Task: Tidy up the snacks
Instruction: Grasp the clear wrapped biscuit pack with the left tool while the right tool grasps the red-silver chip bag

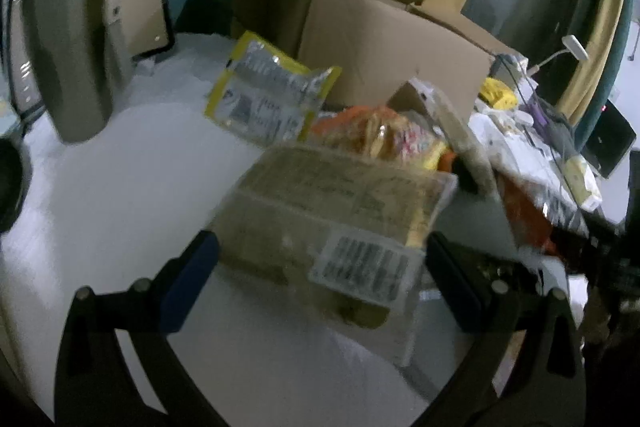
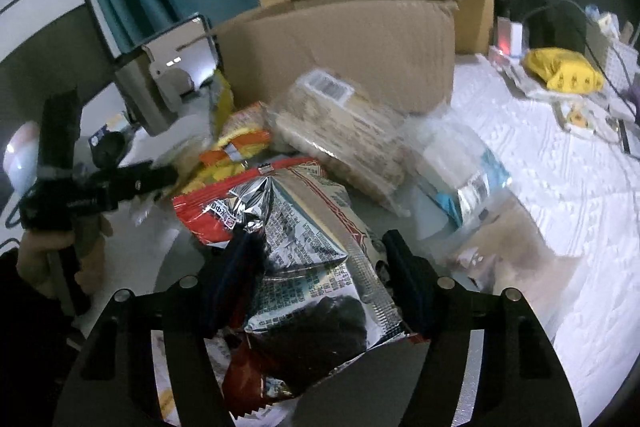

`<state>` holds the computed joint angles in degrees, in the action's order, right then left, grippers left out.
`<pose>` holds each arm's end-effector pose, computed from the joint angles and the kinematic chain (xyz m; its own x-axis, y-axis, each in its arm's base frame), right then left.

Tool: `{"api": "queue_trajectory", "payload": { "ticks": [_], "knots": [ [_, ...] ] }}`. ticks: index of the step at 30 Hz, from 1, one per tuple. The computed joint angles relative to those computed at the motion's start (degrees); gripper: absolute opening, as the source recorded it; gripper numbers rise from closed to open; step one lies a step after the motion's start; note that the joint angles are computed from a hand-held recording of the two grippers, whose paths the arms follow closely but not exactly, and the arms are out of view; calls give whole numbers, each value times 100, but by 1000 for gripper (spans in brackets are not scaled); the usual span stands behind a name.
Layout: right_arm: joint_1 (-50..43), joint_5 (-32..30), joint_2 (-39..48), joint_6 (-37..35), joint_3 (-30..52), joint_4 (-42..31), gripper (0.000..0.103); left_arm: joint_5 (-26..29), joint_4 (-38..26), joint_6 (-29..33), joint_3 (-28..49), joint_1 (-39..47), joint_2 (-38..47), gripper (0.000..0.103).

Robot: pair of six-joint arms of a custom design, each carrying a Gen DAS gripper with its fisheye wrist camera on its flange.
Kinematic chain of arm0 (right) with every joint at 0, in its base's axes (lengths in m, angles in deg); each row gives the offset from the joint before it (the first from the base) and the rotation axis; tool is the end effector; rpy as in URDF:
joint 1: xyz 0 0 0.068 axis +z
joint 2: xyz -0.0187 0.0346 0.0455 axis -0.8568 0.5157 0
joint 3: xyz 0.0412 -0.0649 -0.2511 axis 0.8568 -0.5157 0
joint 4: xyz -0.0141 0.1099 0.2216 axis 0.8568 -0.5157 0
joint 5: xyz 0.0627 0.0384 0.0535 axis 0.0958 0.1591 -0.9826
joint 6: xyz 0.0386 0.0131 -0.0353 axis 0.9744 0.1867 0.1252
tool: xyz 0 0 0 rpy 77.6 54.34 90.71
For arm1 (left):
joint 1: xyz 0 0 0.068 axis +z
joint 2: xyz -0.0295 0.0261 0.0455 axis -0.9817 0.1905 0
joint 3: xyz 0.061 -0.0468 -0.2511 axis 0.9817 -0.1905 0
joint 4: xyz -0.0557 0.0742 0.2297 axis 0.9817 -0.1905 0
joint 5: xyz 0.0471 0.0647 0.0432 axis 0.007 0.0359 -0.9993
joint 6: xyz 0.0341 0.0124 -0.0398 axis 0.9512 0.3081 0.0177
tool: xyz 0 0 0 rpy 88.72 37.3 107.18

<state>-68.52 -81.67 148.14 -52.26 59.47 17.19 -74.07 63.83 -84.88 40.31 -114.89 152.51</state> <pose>0.1914 -0.0121 0.1728 -0.7226 -0.2358 -0.6498 -0.4856 0.8421 0.2345 0.1658 -0.1100 0.1292 -0.7343 -0.1418 -0.6639 0.0409 0.9669 -0.2517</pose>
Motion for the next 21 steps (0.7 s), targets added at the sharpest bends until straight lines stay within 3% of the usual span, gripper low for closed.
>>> {"api": "queue_trajectory", "payload": {
  "ticks": [5, 10, 13, 15, 18, 21],
  "knots": [
    [-59, -230, -176, -83, 158, -212, 70, -250, -871, -791, -541, -303, -841, 103],
    [-160, -413, -73, -225, 326, -292, 70, -963, -2226, -1454, -616, -858, -2202, 103],
    [-160, -444, -92, -206, 393, -284, 70, -1141, -2346, -1512, -465, -867, -2597, 103],
    [-144, -429, -85, -175, 458, -232, 70, -1047, -1985, -1397, -291, -613, -2272, 103],
    [-176, -447, -47, -115, 550, -120, 70, -508, -1323, -1269, 156, 13, -1060, 103],
    [-300, -541, 54, -124, 678, -56, 70, -141, -1059, -1373, 578, 326, 58, 103]
  ]
}}
